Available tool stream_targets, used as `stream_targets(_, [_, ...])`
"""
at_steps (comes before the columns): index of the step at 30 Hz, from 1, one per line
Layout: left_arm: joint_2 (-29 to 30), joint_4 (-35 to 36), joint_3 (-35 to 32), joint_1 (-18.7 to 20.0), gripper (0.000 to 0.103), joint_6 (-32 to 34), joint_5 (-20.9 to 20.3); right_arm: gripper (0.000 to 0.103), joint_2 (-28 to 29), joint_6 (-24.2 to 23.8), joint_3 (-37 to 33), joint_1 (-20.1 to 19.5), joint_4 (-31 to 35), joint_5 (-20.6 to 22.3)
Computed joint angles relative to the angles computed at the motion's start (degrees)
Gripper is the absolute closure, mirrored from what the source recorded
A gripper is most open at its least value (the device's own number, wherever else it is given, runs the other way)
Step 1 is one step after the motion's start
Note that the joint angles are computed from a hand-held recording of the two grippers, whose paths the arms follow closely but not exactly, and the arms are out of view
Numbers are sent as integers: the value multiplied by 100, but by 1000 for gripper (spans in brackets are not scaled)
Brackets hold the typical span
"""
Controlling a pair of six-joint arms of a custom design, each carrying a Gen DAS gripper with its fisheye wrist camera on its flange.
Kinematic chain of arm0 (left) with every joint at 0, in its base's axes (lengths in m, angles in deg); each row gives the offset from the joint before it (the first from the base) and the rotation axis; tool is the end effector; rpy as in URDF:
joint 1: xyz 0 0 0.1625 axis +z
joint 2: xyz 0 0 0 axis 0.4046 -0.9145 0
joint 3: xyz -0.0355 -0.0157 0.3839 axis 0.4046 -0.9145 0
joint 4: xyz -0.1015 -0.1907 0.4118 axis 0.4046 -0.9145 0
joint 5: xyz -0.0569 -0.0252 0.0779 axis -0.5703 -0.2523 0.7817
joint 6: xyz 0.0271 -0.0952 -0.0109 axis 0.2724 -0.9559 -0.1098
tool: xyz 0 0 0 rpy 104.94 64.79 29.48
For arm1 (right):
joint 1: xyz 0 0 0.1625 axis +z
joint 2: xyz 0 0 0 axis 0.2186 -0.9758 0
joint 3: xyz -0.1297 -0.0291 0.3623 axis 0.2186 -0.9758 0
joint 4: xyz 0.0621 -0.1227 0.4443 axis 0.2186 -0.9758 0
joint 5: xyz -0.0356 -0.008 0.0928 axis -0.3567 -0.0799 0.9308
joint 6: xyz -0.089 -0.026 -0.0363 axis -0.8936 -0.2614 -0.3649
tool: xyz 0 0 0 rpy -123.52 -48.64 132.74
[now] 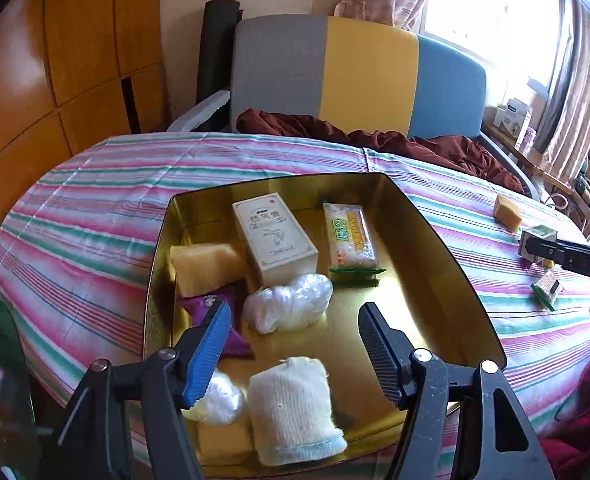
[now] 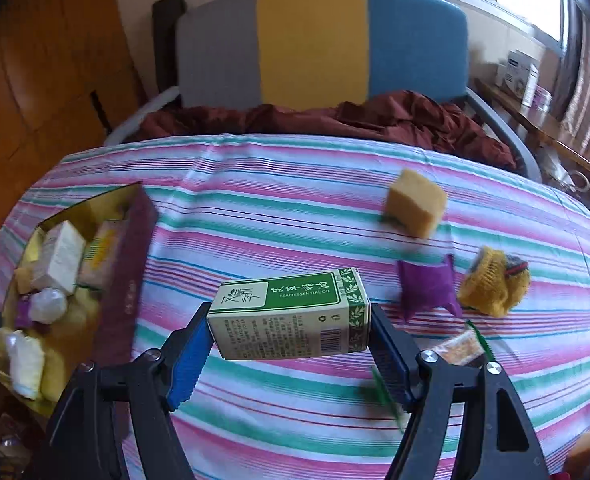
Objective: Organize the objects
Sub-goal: 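Carry the green drink box into the tray with the right tool and release it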
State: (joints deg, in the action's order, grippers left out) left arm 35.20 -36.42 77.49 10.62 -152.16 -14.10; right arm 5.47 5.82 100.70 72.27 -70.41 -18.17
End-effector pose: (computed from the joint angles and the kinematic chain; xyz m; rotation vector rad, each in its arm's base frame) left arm -0.4012 -0.5475 0.0591 -0.0759 2.1111 -1.0421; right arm 0.0418 -0.7457 0.3923 0.8877 -2.4536 0.5285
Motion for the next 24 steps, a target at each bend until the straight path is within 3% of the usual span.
stream_targets(3, [-145, -103, 183, -11, 36, -131, -23, 28, -308, -354, 400, 237, 345, 417])
stream_targets(6, [-333, -144, 398, -46, 34, -315, 32, 28, -494, -880, 760, 510, 675, 507])
stream_targets(9, [-566, 72, 608, -82, 33, -706, 91, 28, -515, -1276, 1069, 743, 806, 302])
stream_targets(16, [-1091, 856, 1033, -135, 32, -1810, 32, 28, -249, -1907, 1605, 994, 283, -551])
stream_targets(21, [-1289, 934, 1252, -147, 32, -2128, -32, 28, 0, -2063, 1726, 1073, 51, -961])
stream_targets(24, [-1313, 837, 1309, -153, 32, -2102, -33, 27, 35, -1934, 1705, 1073, 342, -937])
